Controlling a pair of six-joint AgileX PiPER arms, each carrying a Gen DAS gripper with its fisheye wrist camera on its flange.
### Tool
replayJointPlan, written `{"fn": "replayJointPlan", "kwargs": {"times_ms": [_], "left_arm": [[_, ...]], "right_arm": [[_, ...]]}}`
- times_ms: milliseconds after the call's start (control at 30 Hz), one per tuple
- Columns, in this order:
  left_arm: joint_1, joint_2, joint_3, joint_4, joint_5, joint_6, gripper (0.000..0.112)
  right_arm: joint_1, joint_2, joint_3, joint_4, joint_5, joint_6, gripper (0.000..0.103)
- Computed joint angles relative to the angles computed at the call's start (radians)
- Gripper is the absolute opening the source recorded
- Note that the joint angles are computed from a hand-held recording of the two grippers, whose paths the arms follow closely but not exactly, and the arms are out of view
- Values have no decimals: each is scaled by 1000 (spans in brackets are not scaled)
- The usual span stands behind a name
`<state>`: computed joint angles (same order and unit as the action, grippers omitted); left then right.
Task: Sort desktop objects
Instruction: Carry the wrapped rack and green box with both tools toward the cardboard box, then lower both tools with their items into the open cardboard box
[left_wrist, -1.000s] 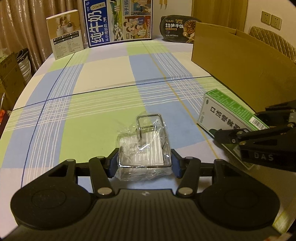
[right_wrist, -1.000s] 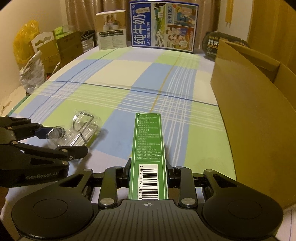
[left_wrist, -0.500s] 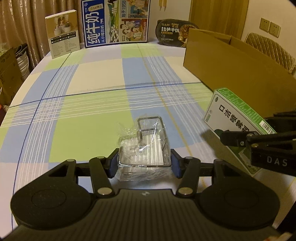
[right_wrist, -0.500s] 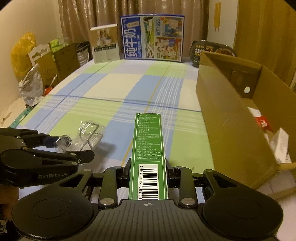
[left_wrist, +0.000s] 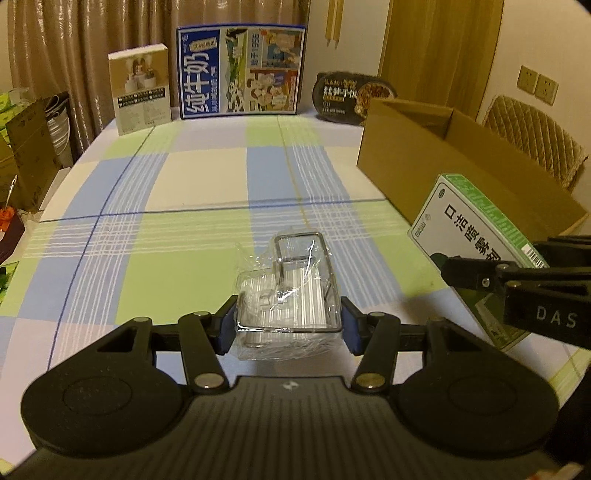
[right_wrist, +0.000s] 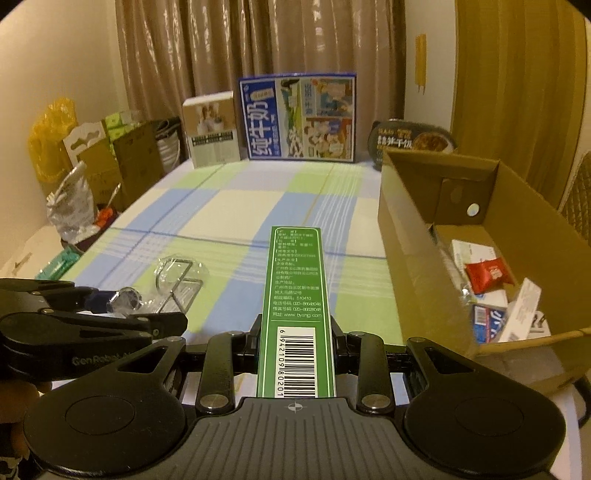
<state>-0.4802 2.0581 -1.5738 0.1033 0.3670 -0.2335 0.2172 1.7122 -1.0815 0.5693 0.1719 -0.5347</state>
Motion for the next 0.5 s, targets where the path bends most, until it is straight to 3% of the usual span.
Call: {"fn": "replayJointPlan", "kwargs": {"times_ms": [200,500], "left_arm": [[-30,-64,20,38,-4,-52,50],[-108,-69,-86,15,42,-24,50]], "right_arm": [[-38,-79,26,-55,9,75,28],[-148,-179,49,6,62,6,28]]}}
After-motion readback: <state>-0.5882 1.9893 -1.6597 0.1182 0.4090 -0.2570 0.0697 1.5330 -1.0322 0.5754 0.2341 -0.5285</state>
